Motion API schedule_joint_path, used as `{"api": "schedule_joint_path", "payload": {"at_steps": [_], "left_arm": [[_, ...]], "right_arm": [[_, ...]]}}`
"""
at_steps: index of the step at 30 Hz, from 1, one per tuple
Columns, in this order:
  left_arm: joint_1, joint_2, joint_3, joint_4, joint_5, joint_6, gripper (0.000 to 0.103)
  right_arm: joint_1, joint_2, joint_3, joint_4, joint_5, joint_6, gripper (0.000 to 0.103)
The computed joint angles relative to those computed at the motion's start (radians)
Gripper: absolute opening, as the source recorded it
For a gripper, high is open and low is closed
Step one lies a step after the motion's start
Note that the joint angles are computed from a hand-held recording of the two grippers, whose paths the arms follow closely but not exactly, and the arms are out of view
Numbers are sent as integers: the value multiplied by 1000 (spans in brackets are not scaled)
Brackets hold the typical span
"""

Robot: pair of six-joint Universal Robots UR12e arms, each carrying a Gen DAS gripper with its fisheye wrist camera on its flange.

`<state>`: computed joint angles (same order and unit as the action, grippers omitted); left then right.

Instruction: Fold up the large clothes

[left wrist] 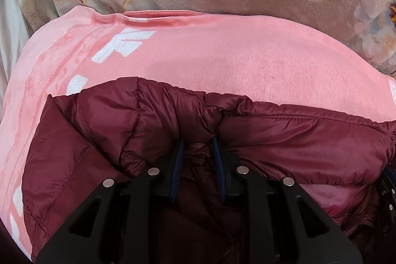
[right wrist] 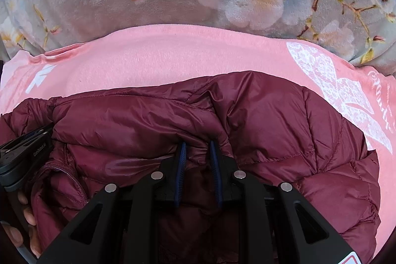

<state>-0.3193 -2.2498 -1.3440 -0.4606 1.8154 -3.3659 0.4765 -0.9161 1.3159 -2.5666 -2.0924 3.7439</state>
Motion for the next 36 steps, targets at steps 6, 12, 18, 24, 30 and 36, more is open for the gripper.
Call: {"api": "schedule_joint_path", "payload": {"at_steps": [6,12,18,24,30,36], "left_arm": [[-2,0,-1,1,8,2,23],[-3,0,0,1,10,3,23],[-3,0,0,1,12,5,23],[0,6,-10,13,-2,1,25],[44,127,-198,165,-134,-67,52],[97,370,-517,282,-209,150,75]], "right_arm": [[1,2,-3,5,-5,-1,18],[2,2,-3,8,-10,-4,18],[3,4,-5,10,-17,-9,18],[3,0,3,-8,-19,-11,19],[41,-84,146,-198,-79,43,58],[129,-273,402,-271,-32,65,62]]}}
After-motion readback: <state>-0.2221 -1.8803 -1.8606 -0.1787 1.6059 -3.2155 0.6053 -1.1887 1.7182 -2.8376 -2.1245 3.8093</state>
